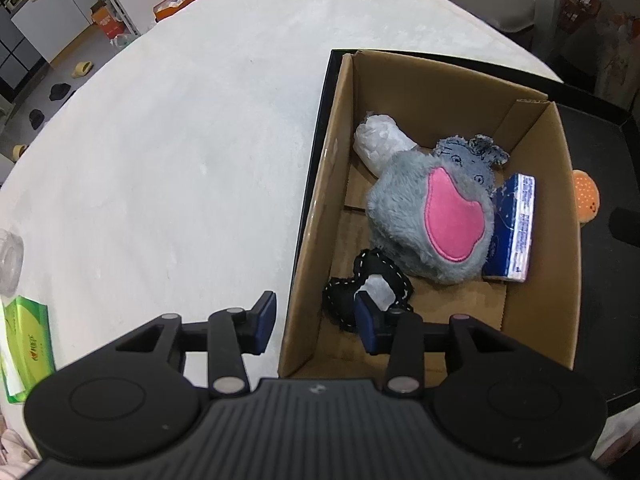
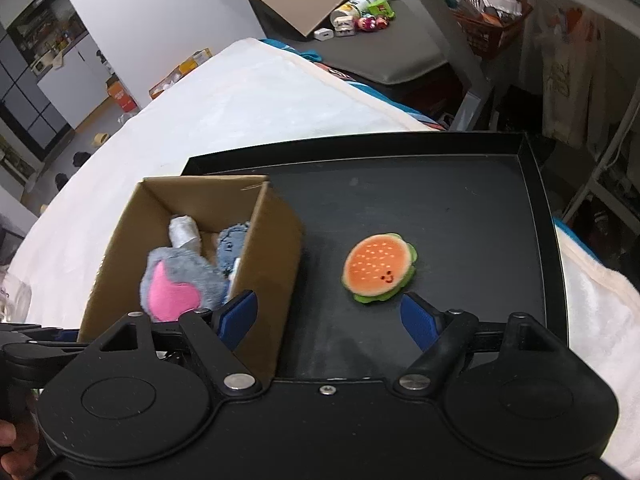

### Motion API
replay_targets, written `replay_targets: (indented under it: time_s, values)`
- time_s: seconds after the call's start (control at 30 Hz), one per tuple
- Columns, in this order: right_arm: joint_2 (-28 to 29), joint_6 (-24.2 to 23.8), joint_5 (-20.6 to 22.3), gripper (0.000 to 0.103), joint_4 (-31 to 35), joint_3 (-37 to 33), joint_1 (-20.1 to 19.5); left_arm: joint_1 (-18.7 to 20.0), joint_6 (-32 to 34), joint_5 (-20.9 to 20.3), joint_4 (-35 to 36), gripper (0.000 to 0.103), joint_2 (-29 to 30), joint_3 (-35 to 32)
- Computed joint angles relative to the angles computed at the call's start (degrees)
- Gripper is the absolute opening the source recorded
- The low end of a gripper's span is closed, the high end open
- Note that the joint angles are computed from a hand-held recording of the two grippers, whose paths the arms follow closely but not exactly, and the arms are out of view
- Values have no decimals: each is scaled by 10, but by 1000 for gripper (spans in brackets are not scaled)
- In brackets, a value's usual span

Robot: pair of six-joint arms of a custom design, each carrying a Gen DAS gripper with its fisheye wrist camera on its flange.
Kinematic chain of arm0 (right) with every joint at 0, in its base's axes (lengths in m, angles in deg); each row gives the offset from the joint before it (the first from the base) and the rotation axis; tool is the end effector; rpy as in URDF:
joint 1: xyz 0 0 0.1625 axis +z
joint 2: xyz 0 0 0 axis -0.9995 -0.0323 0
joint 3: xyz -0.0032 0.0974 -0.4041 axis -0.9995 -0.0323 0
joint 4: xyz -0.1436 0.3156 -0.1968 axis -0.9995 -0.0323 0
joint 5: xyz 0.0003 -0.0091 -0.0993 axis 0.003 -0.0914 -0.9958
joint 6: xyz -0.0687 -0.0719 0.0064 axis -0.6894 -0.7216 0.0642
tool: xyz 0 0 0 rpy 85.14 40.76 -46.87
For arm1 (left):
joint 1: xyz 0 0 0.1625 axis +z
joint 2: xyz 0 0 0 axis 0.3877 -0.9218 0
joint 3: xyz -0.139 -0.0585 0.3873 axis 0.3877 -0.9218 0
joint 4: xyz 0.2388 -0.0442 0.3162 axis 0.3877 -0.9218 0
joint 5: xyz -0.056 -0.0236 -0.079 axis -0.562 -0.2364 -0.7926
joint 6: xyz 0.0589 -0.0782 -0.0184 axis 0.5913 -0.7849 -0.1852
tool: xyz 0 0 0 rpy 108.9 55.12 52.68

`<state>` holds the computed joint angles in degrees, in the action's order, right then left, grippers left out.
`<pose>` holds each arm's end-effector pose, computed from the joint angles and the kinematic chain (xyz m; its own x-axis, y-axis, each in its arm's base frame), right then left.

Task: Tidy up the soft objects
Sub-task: 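Move the right gripper to the hamburger plush and grasp it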

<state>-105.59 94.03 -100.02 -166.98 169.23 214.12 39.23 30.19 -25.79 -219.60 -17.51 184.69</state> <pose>0.2981 -0.3220 -0.0523 -0.7905 0.4477 0.4180 0.0291 0.7091 -0.7045 -0.0035 -0.4453 0.2454 -0.5187 0.4688 -0.7150 0.5657 0.8152 0.1241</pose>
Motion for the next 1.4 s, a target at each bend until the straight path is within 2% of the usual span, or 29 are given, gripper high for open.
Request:
replay_targets:
  time_s: [0.13,0.33,0.43,0.63,0.93,0.97,1.03,1.07,1.13,1.17,1.2,1.27,1.4]
  values:
    - [7,-10,4,83,-46,20,-19,-4,-4,10,-7,48,10,2]
    - [16,-28,12,84,-85,33,-47,-6,-10,20,-6,49,26,0]
    - [22,-39,19,89,-100,32,-59,-8,-14,21,-4,50,34,-1]
    - [29,-44,17,90,-83,19,-77,-13,-13,22,-12,56,47,0]
    - [44,-53,14,88,-72,-3,-97,-12,-9,24,-12,57,55,-2]
    - [46,-52,13,85,-66,-5,-97,-12,-8,24,-12,57,56,-2]
    - [42,-41,18,70,-27,-9,-102,-12,-7,26,-12,58,57,-2]
    - [39,-35,23,54,-10,-11,-104,-13,-7,26,-12,58,57,-2]
    - [37,-25,26,37,0,-9,-106,-13,-7,25,-11,58,56,-2]
    - [35,-20,23,18,10,-9,-104,-13,-7,25,-14,58,56,-1]
    - [30,-12,27,7,18,-5,-106,-13,-7,24,-14,58,55,-1]
    - [24,-3,35,5,10,5,-107,-13,-10,24,-13,58,52,1]
    - [17,4,21,0,6,15,-92,-13,-13,23,-10,58,45,4]
